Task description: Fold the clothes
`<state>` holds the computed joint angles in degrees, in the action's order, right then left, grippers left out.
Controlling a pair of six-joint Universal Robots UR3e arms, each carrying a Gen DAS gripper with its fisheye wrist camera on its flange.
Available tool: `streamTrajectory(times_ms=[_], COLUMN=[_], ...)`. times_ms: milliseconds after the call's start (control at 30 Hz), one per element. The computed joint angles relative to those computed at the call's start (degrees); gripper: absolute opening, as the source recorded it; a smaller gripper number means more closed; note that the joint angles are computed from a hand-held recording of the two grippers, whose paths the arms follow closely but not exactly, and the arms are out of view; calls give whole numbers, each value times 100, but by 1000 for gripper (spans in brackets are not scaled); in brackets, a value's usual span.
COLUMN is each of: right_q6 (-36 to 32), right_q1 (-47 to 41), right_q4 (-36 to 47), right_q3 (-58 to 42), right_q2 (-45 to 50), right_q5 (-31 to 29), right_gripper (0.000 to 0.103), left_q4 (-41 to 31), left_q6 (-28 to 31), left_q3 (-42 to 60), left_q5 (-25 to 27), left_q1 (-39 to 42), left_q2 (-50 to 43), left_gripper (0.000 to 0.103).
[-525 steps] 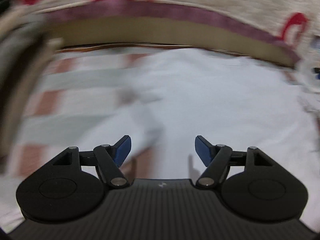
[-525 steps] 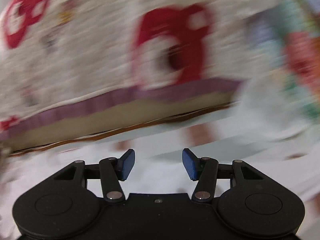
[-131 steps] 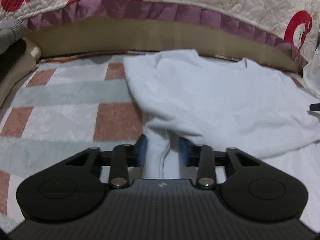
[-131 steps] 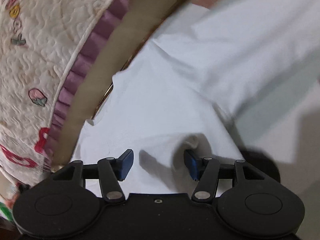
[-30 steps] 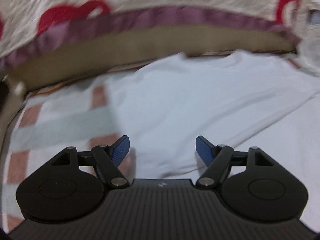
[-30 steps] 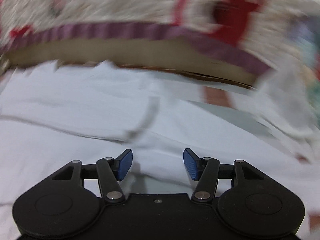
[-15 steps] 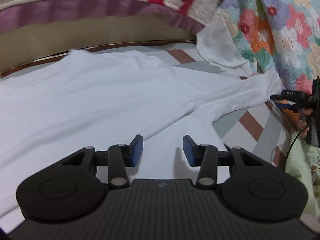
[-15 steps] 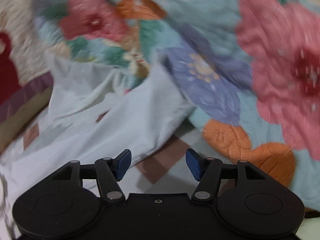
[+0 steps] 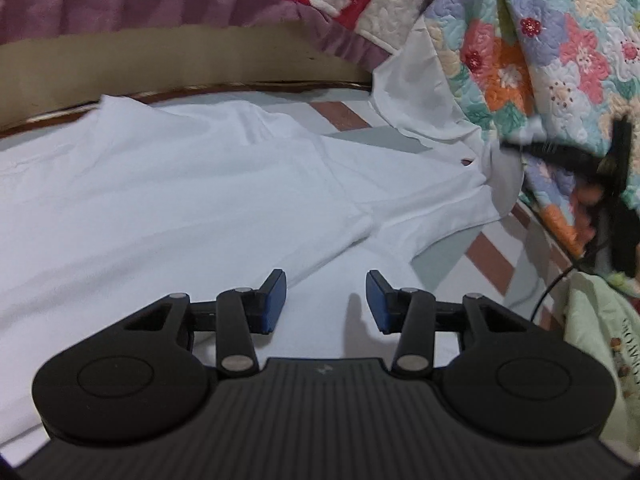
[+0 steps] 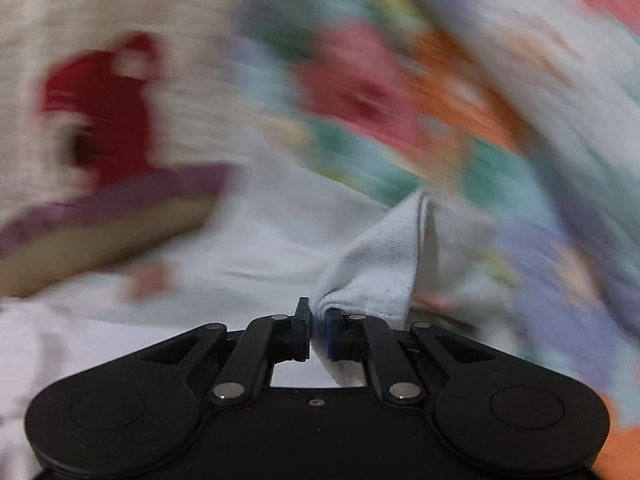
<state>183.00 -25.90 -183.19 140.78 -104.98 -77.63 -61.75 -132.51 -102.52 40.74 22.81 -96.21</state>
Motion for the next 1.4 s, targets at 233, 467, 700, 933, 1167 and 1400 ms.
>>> streamTrajectory(times_ms=[233,467,700,933,1167,1400], right_q6=[1037,-135,-654,250,1378,1367], right_q1=[2986,4905,5070,3980,3681,3683], right_q4=[-87,1532,1343,1447,1074,633], right_q3=[-3107,-4858,-2984,-1601,-1754,-1477], right_q2=[2244,3912,2827,1609,2266,2283], right_q5=[525,-133,-2067,-1838,-1578,-1522], right_gripper=[9,47,54,56,59,68], left_q4=[-40,-211,-446,912,2814,4216], left_q6=[-446,-1105,-811,-2258,-2938,-2440], left_q3=[-468,-783,-663,-652,-1020,-1784], left_q5=[-205,-107,-231,-142,-45,-211], left_q1=[906,2080,2127,1450,1224,2502], left_q2=[619,745,649,105,126,689], left_gripper=[45,45,52,67,5,5])
